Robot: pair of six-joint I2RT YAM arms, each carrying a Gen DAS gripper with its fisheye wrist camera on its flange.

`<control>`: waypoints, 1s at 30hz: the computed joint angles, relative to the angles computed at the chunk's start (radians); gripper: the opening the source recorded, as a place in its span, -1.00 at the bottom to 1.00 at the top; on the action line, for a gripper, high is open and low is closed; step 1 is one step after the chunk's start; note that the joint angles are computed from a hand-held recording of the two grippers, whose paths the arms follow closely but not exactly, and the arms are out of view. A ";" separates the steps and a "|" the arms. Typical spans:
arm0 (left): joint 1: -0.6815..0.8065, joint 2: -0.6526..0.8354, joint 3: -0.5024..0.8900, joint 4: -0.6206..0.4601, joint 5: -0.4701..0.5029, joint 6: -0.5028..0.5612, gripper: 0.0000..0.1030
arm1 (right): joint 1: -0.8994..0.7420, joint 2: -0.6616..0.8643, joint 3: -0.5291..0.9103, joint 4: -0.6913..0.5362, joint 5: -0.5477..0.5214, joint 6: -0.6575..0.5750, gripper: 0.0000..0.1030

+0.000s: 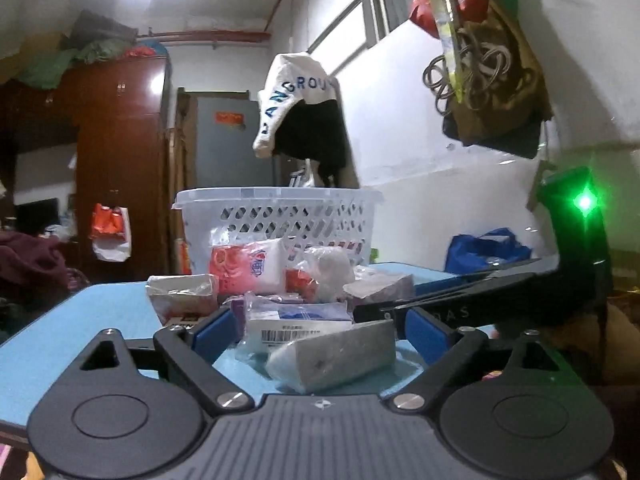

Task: Organize objects
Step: 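Grasp a white wrapped box with the left gripper while the right grasps a purple tissue box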

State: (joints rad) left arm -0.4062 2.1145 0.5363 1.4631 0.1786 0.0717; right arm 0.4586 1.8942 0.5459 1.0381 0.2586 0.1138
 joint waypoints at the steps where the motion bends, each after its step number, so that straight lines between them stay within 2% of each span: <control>1: -0.011 0.010 -0.002 0.015 -0.020 0.004 0.83 | -0.003 0.001 -0.001 0.000 -0.011 0.000 0.45; 3: -0.027 0.026 -0.008 0.040 -0.053 0.022 0.83 | -0.006 -0.002 -0.012 0.011 -0.024 0.002 0.33; 6: -0.033 0.042 -0.012 0.054 -0.076 0.033 0.83 | -0.004 -0.012 -0.044 0.064 -0.008 0.013 0.32; 10: -0.045 0.020 0.024 -0.051 -0.094 0.007 0.83 | -0.011 -0.037 -0.095 0.108 -0.013 0.021 0.32; 17: -0.097 0.041 0.078 -0.122 -0.170 0.001 0.83 | -0.011 -0.035 -0.147 0.165 0.016 0.018 0.32; 18: -0.094 0.043 0.077 -0.118 -0.164 -0.005 0.70 | -0.015 -0.036 -0.147 0.166 0.013 0.018 0.32; 19: -0.088 0.039 0.077 -0.123 -0.157 -0.013 0.66 | -0.019 -0.037 -0.147 0.167 0.012 0.018 0.32; 22: -0.076 0.036 0.078 -0.129 -0.150 -0.021 0.65 | -0.028 -0.028 -0.149 0.180 0.008 0.022 0.32; 25: -0.055 0.044 0.058 -0.074 -0.098 -0.042 0.64 | -0.032 -0.018 -0.157 0.203 0.008 0.020 0.32; 30: -0.033 0.044 0.016 0.016 -0.071 -0.033 0.64 | -0.031 -0.011 -0.172 0.241 0.013 0.001 0.31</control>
State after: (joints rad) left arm -0.4393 2.1585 0.5524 1.4790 0.1073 0.0390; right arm 0.4275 1.8837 0.3740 1.2794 0.2714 0.1151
